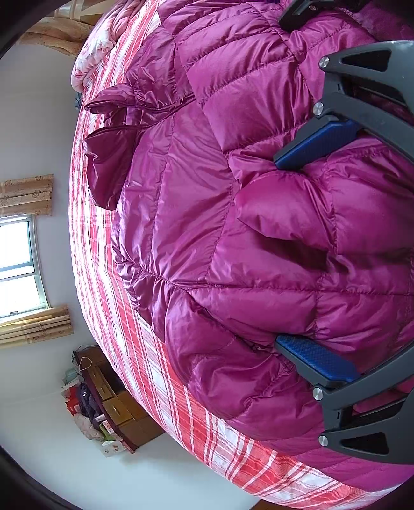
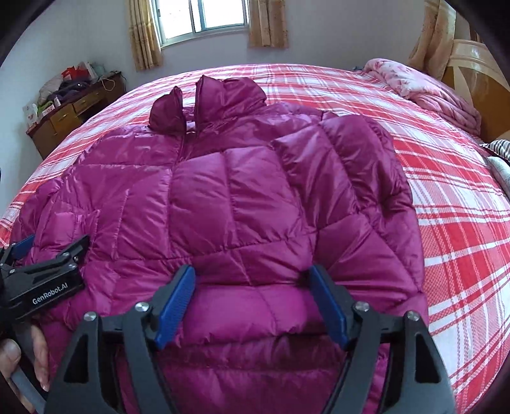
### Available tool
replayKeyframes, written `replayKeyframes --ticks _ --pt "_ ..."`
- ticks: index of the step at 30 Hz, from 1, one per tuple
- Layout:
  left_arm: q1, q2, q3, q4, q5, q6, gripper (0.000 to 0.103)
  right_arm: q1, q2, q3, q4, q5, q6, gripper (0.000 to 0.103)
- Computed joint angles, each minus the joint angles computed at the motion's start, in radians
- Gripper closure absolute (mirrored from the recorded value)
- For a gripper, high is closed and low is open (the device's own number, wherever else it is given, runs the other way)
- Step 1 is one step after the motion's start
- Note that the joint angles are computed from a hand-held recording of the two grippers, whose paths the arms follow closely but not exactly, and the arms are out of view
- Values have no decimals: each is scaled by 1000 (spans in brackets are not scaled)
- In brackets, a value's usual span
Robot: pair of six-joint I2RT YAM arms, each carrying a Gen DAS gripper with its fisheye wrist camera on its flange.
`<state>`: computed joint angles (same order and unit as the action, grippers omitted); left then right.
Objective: Fold large clothes
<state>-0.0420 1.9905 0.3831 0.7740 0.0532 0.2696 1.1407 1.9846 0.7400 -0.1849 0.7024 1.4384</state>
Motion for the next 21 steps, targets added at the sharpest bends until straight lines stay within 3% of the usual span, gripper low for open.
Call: replayKeyframes --ticks 10,13,21 --pt "80 -45 66 -192 139 32 1 0 34 39 -49 4 -1 20" --pt "119 -113 28 -202 162 68 1 6 36 38 -50 11 10 20" --pt "407 -326 -76 -172 300 275 1 10 36 37 -54 20 15 20"
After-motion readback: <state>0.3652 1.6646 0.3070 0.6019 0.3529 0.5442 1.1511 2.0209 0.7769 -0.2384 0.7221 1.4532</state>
